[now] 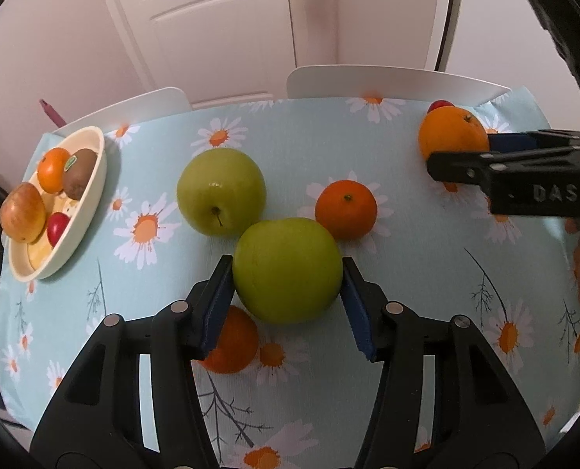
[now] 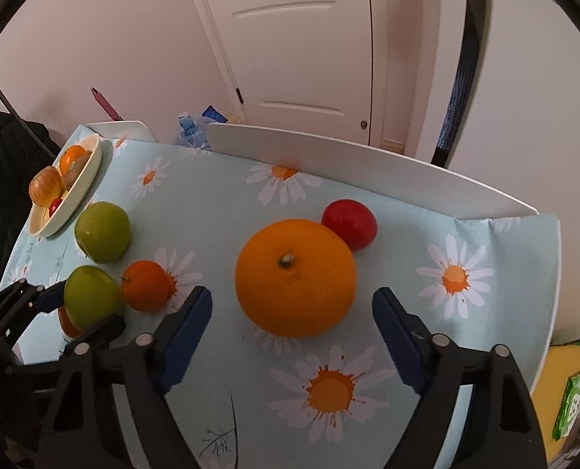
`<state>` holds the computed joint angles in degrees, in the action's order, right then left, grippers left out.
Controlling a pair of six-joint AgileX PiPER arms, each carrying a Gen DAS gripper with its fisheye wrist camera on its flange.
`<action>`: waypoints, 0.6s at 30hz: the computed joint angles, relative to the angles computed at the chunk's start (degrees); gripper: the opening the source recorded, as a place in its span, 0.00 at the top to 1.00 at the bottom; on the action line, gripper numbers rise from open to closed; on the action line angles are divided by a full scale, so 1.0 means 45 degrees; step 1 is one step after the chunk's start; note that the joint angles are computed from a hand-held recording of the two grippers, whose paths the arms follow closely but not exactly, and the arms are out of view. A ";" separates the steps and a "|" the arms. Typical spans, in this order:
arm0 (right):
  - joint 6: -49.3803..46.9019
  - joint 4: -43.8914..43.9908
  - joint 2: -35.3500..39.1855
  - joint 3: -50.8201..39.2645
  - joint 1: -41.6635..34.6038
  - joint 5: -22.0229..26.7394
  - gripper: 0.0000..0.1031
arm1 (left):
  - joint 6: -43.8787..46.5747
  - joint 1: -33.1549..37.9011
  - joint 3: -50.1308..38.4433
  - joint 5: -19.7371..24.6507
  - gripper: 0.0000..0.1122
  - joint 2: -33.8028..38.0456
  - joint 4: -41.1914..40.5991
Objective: Organize fruits
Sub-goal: 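Grasp the large green pear with the left tool while the right tool grasps the large orange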
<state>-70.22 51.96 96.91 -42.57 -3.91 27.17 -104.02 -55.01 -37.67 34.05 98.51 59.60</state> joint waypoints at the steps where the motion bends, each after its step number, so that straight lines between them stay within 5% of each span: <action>1: -0.0036 0.0044 0.0078 -0.0063 0.0013 0.0008 0.25 | -0.0035 -0.0052 0.0020 0.0019 0.49 -0.0033 -0.0005; 5: -0.0232 0.0325 0.0229 -0.0146 0.0091 -0.0180 0.25 | -0.0134 -0.0188 0.0091 0.0047 0.49 -0.0169 0.0021; 8: 0.0181 0.0021 0.0390 -0.0282 0.0255 -0.0350 0.43 | -0.0349 -0.0240 0.0238 0.0009 0.49 -0.0354 0.0210; 18: 0.0711 -0.0491 -0.0796 0.0242 0.0551 -0.0522 0.44 | 0.0110 -0.0628 0.0461 0.0797 0.49 -0.1764 -0.0382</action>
<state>-67.02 49.75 93.32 -41.48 -1.43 24.82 -103.52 -57.84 -35.59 37.64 90.57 57.88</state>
